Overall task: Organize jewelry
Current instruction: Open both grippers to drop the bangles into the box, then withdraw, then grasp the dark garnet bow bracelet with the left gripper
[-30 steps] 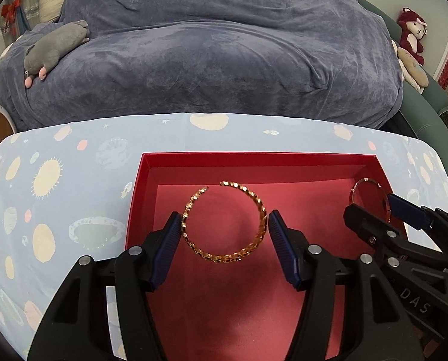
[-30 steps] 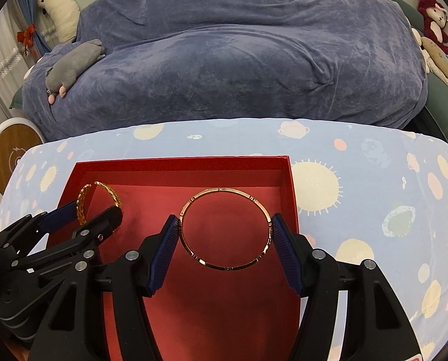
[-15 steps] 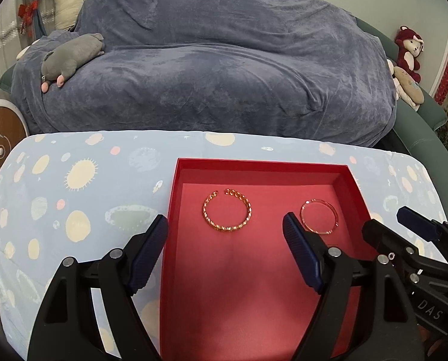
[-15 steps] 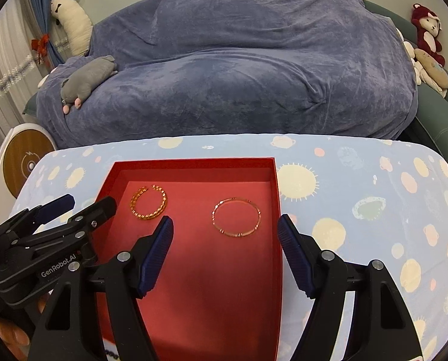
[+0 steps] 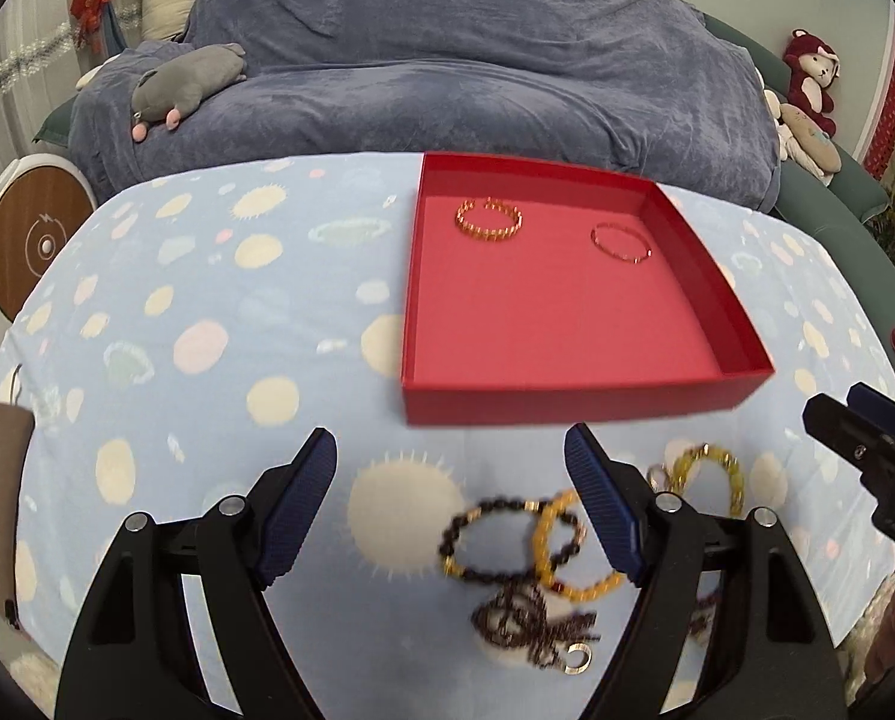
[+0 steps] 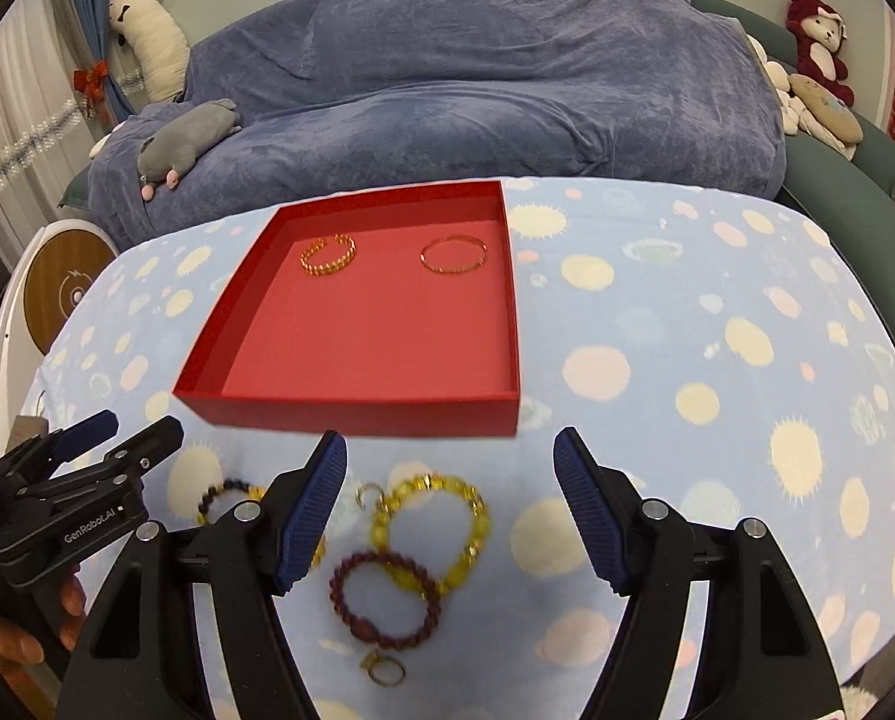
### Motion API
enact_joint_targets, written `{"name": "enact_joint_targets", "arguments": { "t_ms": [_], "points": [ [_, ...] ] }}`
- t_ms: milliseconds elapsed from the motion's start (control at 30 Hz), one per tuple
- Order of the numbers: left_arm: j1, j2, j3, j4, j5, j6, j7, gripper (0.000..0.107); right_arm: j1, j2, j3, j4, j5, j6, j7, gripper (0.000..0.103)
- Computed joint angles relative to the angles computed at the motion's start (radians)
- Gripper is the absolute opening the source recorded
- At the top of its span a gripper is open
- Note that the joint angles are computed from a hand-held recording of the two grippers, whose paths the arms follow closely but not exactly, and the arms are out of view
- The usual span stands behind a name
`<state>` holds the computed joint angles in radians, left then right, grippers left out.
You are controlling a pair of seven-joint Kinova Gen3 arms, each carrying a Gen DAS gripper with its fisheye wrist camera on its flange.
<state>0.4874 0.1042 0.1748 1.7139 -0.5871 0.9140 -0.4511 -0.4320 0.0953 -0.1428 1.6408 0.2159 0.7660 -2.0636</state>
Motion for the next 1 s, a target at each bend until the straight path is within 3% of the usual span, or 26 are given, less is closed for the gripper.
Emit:
{"name": "enact_joint_targets", "arguments": {
  "t_ms": [133,433,900,1000],
  "points": [
    [0.019,-0.042,0.033,0.088,0.045,-0.006,0.08,0.075,-0.015,-0.066,-0.018,0.111,0.028,0.011,-0.069,0.069],
    [0.089,-0.042,0.086,0.158,-0.005,0.01,0.269,0.074,0.002,-0.136,-0.062,0.268,-0.001,-0.019,-0.117,0.069],
    [0.092,0.011,0.052,0.128,0.016,-0.052,0.257,0.069,0.008,-0.131,-0.066,0.29,-0.021,-0.035,-0.105,0.069],
    [0.1,0.029,0.038,0.121,0.014,-0.063,0.254,0.061,0.008,-0.129,-0.065,0.289,-0.025,-0.033,-0.105,0.069]
  ]
}}
